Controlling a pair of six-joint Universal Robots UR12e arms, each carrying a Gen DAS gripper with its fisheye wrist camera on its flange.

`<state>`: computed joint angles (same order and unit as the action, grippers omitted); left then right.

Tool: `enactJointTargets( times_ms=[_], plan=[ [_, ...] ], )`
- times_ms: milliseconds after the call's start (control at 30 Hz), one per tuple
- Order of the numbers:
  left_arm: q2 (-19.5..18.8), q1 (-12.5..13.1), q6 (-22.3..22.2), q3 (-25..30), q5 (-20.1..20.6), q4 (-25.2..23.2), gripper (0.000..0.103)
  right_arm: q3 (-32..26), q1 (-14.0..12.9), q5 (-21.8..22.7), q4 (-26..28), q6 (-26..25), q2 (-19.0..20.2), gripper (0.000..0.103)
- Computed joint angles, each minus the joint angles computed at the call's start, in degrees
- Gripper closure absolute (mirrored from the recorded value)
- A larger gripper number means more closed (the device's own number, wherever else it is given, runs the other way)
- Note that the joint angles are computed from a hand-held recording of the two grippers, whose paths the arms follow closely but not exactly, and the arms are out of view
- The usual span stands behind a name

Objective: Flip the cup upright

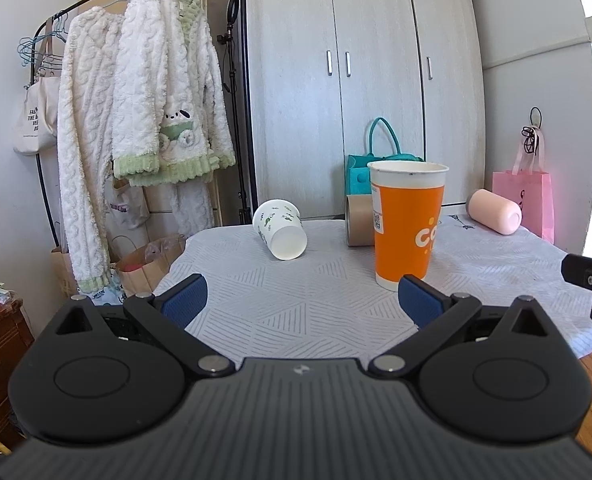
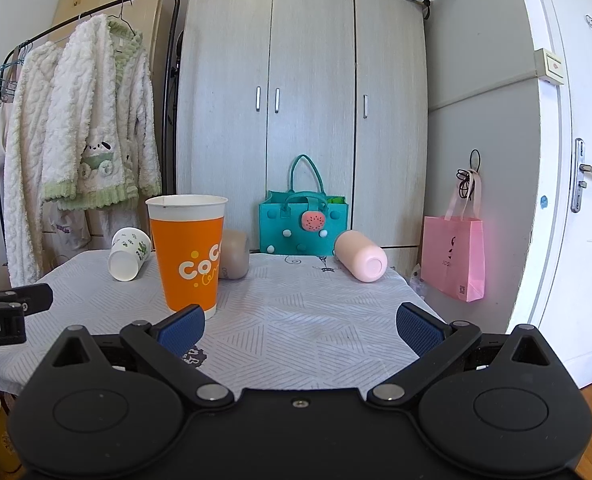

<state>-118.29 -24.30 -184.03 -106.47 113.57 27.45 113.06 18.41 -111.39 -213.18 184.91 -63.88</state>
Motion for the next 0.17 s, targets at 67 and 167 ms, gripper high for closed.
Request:
enactJointTargets(
  times_ms=[67, 167],
  plan=[
    [0.04, 0.07, -0.28, -0.02, 0.07, -0.06, 0.0, 0.04, 0.01, -0.07, 0.12, -0.03, -0.03, 0.0],
    [-0.04, 0.02, -0.13, 0.08, 0.54, -0.26, 0.0, 0.08, -0.07, -0.06, 0.28, 0.11, -0.05, 0.0]
  ],
)
